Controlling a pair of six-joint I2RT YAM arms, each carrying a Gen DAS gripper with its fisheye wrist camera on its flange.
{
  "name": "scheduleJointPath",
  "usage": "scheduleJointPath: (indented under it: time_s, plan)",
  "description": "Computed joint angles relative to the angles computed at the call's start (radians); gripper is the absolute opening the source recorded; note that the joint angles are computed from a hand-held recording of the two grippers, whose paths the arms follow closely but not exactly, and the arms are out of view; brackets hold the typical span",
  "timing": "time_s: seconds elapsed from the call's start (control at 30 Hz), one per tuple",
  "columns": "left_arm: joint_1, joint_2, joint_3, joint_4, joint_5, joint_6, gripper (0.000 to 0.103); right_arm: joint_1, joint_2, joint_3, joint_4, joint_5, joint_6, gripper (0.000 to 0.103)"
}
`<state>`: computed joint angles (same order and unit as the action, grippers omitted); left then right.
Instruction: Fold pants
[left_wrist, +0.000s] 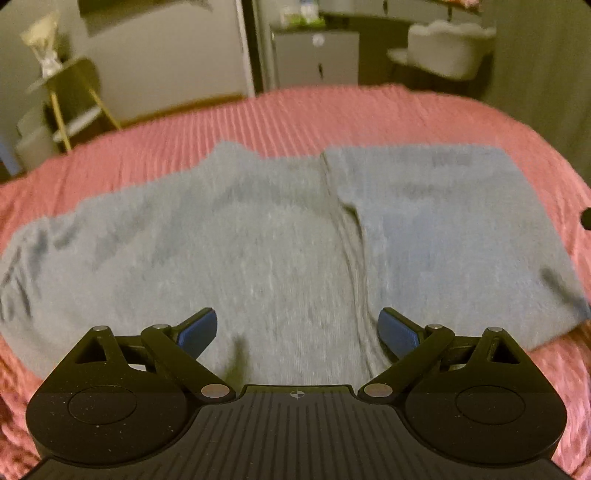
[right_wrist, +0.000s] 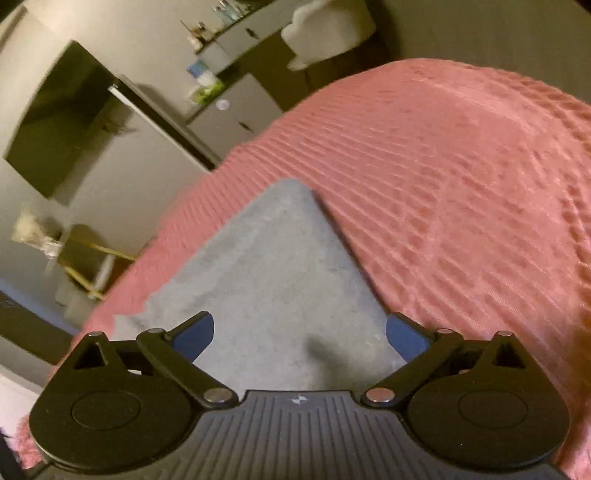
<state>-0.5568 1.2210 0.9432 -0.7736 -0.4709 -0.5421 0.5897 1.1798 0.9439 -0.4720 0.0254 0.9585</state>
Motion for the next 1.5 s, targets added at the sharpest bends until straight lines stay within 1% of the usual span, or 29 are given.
scheduleJointPath:
  time_s: [0.07,0.13,0.2,0.23,0.3,0.33,0.37,0.43,0.47,0.5,0.6,0.67,0.73,0.8,0.87,0.93,1.03,1.1,1.2,1.23,1.33,1.37,1.43,1.5]
  plan:
    - [-0.023,-0.006,0.001,0.013,-0.035,-0.002,0.098,-0.006,-0.073,-0.072,0.038,-0.079,0.089,0.101]
    - [-0.017,-0.003,0.006,0.027,-0.007,0.006,0.098,-0.014,-0.08,-0.102,0.051,-0.15,0.178,0.101]
    - [0.01,0.003,0.004,0.049,0.064,0.018,0.098,-0.019,-0.077,-0.122,0.049,-0.201,0.227,0.101]
    - [0.033,0.001,-0.009,0.074,0.124,0.032,0.098,-0.026,-0.078,-0.124,0.035,-0.213,0.232,0.101]
    - [0.08,0.001,-0.036,0.11,0.227,0.028,0.098,-0.005,-0.064,-0.12,0.023,-0.192,0.244,0.101]
    - [0.101,-0.004,-0.052,0.129,0.271,0.014,0.095,-0.007,-0.065,-0.136,0.038,-0.191,0.241,0.101]
    - [0.125,-0.007,-0.068,0.153,0.316,-0.003,0.089,-0.003,-0.069,-0.14,0.044,-0.189,0.247,0.101]
    - [0.142,0.006,-0.076,0.167,0.353,-0.033,0.084,-0.009,-0.075,-0.151,0.064,-0.207,0.252,0.101]
    - [0.137,0.018,-0.071,0.165,0.351,-0.047,0.08,-0.026,-0.118,-0.167,0.039,-0.227,0.24,0.101]
    - [0.125,0.03,-0.065,0.16,0.335,-0.06,0.078,-0.018,-0.12,-0.173,0.049,-0.224,0.241,0.101]
    - [0.088,0.058,-0.053,0.161,0.303,-0.07,0.066,-0.023,-0.088,-0.16,0.065,-0.222,0.222,0.101]
    - [0.068,0.071,-0.043,0.158,0.287,-0.068,0.056,-0.044,-0.071,-0.158,0.078,-0.237,0.21,0.101]
    - [0.066,0.073,-0.044,0.168,0.302,-0.061,0.044,-0.058,-0.082,-0.18,0.113,-0.249,0.223,0.101]
    - [0.056,0.071,-0.039,0.152,0.279,-0.059,0.04,-0.076,-0.103,-0.202,0.137,-0.258,0.237,0.1]
    - [0.048,0.065,-0.037,0.142,0.263,-0.054,0.033,-0.086,-0.135,-0.222,0.153,-0.256,0.239,0.093]
    - [0.048,0.054,-0.037,0.134,0.262,-0.06,0.028,-0.098,-0.143,-0.24,0.179,-0.269,0.247,0.093]
    - [0.05,0.035,-0.041,0.128,0.26,-0.06,0.025,-0.092,-0.132,-0.262,0.236,-0.286,0.249,0.092]
    - [0.039,0.039,-0.042,0.133,0.241,-0.048,0.025,-0.084,-0.122,-0.28,0.292,-0.312,0.268,0.092]
    - [0.021,0.049,-0.04,0.135,0.213,-0.046,0.025,-0.071,-0.104,-0.293,0.328,-0.314,0.3,0.092]
    - [0.017,0.05,-0.039,0.132,0.207,-0.045,0.025,-0.072,-0.103,-0.294,0.323,-0.298,0.304,0.092]
    - [0.018,0.052,-0.036,0.131,0.206,-0.04,0.025,-0.095,-0.116,-0.274,0.246,-0.224,0.284,0.092]
    - [0.018,0.053,-0.036,0.13,0.206,-0.039,0.025,-0.115,-0.119,-0.275,0.24,-0.239,0.282,0.092]
    - [0.015,0.061,-0.033,0.123,0.198,-0.029,0.025,-0.146,-0.125,-0.29,0.256,-0.278,0.317,0.092]
    - [0.007,0.058,-0.038,0.123,0.187,-0.029,0.025,-0.14,-0.116,-0.281,0.246,-0.272,0.309,0.092]
